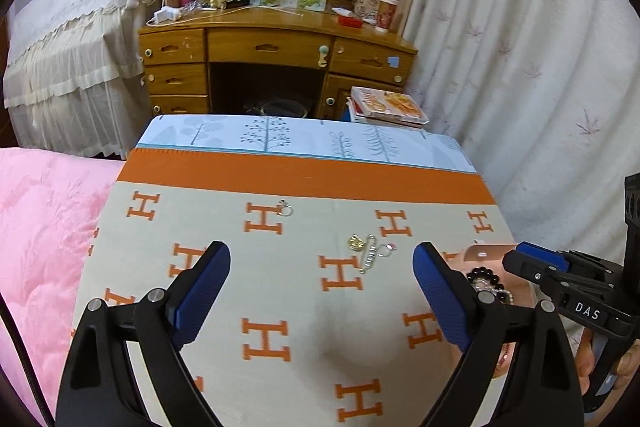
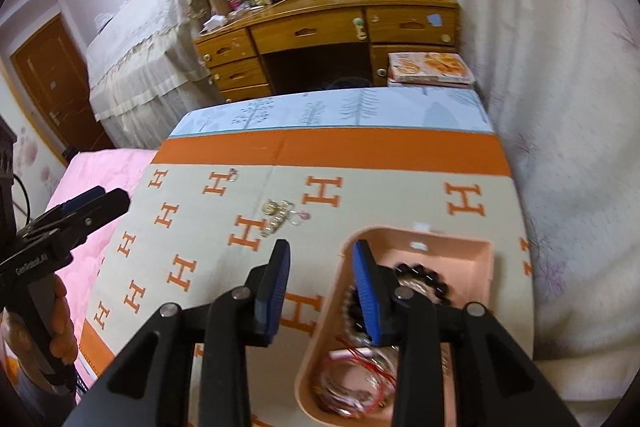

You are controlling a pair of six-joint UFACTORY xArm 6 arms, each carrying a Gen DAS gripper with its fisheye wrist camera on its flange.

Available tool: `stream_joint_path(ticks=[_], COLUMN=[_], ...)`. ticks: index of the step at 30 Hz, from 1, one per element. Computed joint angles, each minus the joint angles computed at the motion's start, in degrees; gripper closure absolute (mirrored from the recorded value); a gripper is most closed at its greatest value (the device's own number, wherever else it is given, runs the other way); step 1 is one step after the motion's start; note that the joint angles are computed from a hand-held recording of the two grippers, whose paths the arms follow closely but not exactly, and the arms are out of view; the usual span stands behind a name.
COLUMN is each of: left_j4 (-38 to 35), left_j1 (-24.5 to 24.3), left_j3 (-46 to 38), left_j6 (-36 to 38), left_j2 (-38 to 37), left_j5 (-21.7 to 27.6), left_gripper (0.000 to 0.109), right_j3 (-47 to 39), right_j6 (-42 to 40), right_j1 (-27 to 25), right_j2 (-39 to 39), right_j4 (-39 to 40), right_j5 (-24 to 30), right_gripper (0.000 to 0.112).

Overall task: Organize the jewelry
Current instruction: 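Withdraw both grippers from the tray toward the gold pieces, then grasp the gold pearl safety pin with the right gripper while the left grasps the gold coin pendant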

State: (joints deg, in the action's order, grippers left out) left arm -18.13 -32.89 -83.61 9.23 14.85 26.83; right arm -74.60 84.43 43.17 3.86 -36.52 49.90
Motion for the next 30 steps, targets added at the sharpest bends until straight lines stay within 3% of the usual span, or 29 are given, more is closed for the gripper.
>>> stream_joint_path(ticks=[6, 11, 13, 16, 18, 25, 30], left_j4=[1.8, 3.0, 3.1, 0.9, 0.2, -3.5, -3.6], left_j1=[1.3, 2.5, 3.0, 3.9, 4.3, 6.2, 6.6], left_j3=[-4.2, -9.3, -11.2, -13.2, -13.8, -15.7, -16.9], left_j6=[-1.4, -2.6, -3.2, -2.1, -1.8, -0.9, -1.3], left_j2=[4.4, 9.0, 10.6, 12.5, 13.3, 15.0, 15.8], left_j5=[1.3, 3.3, 4.4, 6.4, 7.1, 9.5, 10.2], left_gripper=[0.017, 0.017, 0.017, 0.017, 0.017, 0.017, 0.017], right_j3=[-4.9, -10.9, -13.9, -17.1, -18.3, -24.9, -33.0], right_j6=[-7.9, -12.6, -13.9, -14.6, -14.5, -13.6, -16.0], right_j1=[-4.5, -6.4, -7.0, -7.7, -8.2, -8.3, -6.9], right_j2=[7.3, 14.8, 18.2, 21.8, 23.2, 28.3, 32.6], right_j4=[10.3, 19.3, 22.7, 26.2, 27.2, 25.1, 21.3], right_j5=[-8.8, -10.4, -9.7, -8.4, -7.8, -1.5, 7.0], right_gripper=[0.079, 0.08, 0.08, 0.093, 0.094, 0.101, 0.103])
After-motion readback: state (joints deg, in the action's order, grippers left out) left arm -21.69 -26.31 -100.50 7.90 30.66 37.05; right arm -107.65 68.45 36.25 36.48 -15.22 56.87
